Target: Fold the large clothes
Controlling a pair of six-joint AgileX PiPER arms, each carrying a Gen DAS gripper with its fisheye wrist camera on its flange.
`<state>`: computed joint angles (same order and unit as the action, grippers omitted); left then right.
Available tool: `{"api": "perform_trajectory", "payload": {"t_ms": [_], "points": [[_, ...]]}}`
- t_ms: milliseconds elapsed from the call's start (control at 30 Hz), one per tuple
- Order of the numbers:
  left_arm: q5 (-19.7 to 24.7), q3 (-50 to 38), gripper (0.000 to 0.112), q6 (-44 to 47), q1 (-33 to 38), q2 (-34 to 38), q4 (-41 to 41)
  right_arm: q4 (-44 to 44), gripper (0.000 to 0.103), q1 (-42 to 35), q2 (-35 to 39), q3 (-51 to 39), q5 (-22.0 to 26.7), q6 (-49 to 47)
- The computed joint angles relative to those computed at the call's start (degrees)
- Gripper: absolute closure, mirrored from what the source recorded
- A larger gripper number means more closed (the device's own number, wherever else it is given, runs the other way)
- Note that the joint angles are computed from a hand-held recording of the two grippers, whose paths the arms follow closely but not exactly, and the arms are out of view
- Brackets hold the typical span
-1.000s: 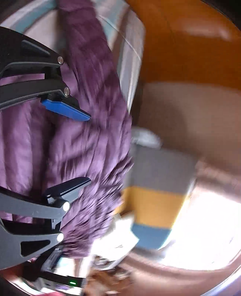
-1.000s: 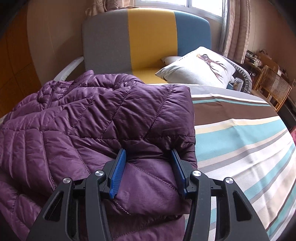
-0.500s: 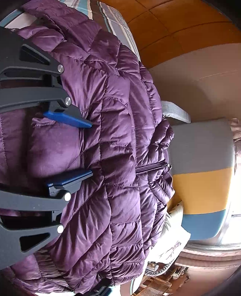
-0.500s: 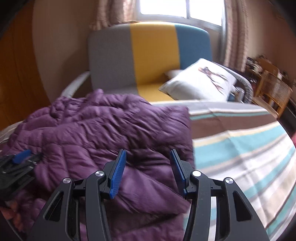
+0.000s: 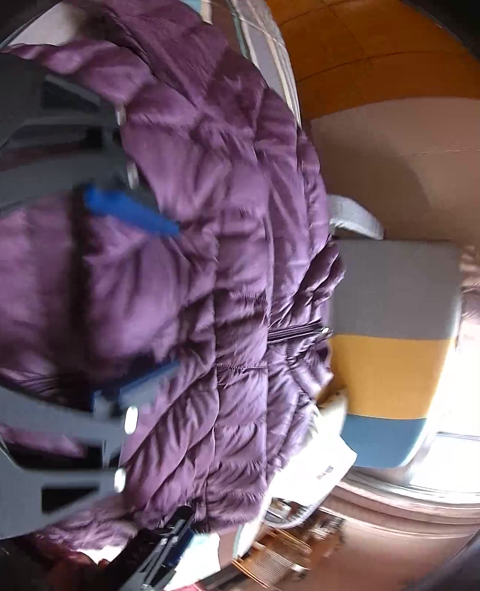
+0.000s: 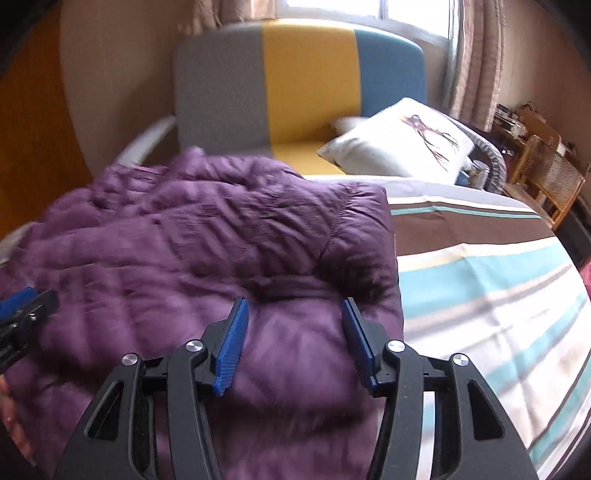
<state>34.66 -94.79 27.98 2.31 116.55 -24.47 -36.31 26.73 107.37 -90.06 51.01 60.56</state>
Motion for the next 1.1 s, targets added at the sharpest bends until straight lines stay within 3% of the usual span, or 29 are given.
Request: {"api": "perform_trajectory", "payload": {"t_ms": [67, 167, 300, 433, 600, 833, 933, 1067, 1100], "points": [[-2.07, 5.45, 0.029, 4.19, 2.79, -3.88, -5.82, -1.84, 0.051, 2.48, -1.03, 0.92, 2.43, 0.80], [-1.63, 10.72, 0.027, 10.13, 8.01, -8.00, -13.42, -4.61, 0.051, 4.51, -2.94, 4.50, 1.10, 4.33], [0.67, 12.30, 0.026, 8.99, 15.48, -9.75, -15.97, -5.78, 0.051, 5.17, -1.64, 4.50, 2.37, 5.49], [-1.51, 10.81, 0.027, 2.72, 22.69, -8.88, -11.21, -5.75, 0.051, 5.33, -0.79, 4.31, 3.09, 5.43], [1.98, 2.84, 0.032, -14.53, 30.70, -3.21, -0.91, -6.47, 0.051, 5.62, -0.06, 3.85, 3.76, 5.62], [-0.24, 0.79, 0.032, -34.65, 38.43, -0.46, 9.44, -6.78, 0.050, 5.56, -0.37, 4.63, 2.91, 6.52], [1.67, -2.46, 0.033, -39.93, 40.99, 2.84, 10.00, -6.82, 0.051, 5.57, -0.44, 4.72, 2.91, 6.56], [0.02, -5.46, 0.035, -41.76, 42.06, 5.84, 9.06, -6.56, 0.051, 5.28, -0.63, 5.02, 2.30, 6.63], [-0.54, -6.08, 0.040, -43.10, 42.28, 6.42, 9.23, -6.52, 0.051, 5.25, -0.73, 5.14, 2.21, 6.65]]}}
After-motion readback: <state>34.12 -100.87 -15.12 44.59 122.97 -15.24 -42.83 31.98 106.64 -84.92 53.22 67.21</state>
